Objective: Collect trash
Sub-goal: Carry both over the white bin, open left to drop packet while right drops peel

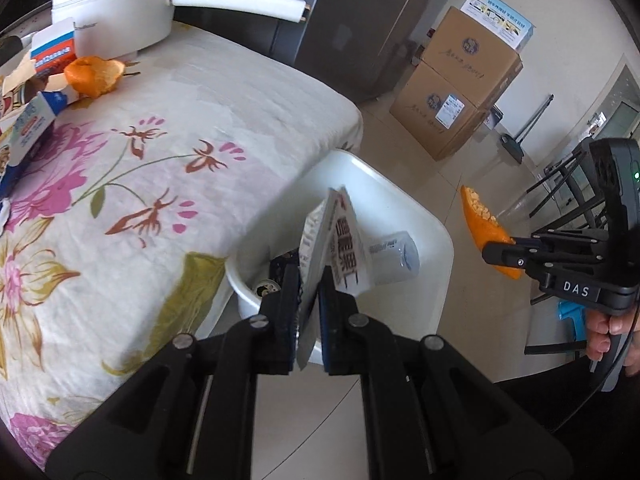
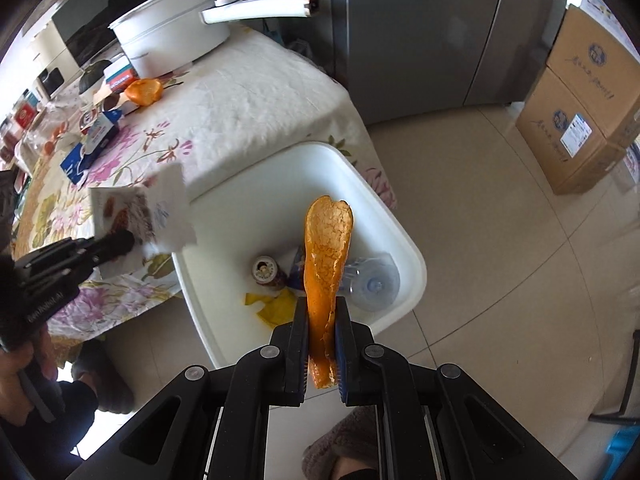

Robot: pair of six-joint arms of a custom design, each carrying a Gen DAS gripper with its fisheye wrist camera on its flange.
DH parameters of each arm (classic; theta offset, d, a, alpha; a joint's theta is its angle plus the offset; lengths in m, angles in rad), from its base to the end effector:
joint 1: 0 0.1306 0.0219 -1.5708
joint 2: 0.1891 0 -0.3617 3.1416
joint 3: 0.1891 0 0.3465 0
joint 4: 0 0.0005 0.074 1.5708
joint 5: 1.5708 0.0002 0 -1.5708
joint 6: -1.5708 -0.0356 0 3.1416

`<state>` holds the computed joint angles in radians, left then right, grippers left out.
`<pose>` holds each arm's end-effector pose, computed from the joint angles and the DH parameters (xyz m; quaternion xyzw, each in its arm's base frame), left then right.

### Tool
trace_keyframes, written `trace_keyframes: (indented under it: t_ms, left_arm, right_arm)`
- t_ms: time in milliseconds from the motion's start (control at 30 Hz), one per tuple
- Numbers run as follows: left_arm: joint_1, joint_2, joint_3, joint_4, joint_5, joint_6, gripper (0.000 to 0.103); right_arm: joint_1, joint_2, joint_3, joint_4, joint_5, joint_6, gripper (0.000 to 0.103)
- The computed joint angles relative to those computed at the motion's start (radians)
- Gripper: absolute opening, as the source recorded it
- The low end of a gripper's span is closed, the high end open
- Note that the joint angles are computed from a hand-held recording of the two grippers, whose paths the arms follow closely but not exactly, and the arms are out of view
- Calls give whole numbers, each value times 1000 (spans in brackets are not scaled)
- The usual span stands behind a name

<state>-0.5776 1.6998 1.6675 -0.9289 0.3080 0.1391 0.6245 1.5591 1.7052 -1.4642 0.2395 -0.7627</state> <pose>0.4487 -0.3059 0.3744 0.2500 0.9100 -0.2410 0.2264 0.3748 0.2591 0.4319 0.0830 0.9815 -0.0112 0.1720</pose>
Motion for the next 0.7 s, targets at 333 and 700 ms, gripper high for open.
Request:
trace_keyframes:
  t_ms: [333, 700]
  left_arm:
    - [-15, 14, 40, -32, -60, -50, 69]
    - [50, -43, 4, -62, -136, -39, 85]
  right_arm:
    - [-21, -6, -14, -7, -9, -1, 12]
    - [3, 38, 39, -23, -1, -4, 12]
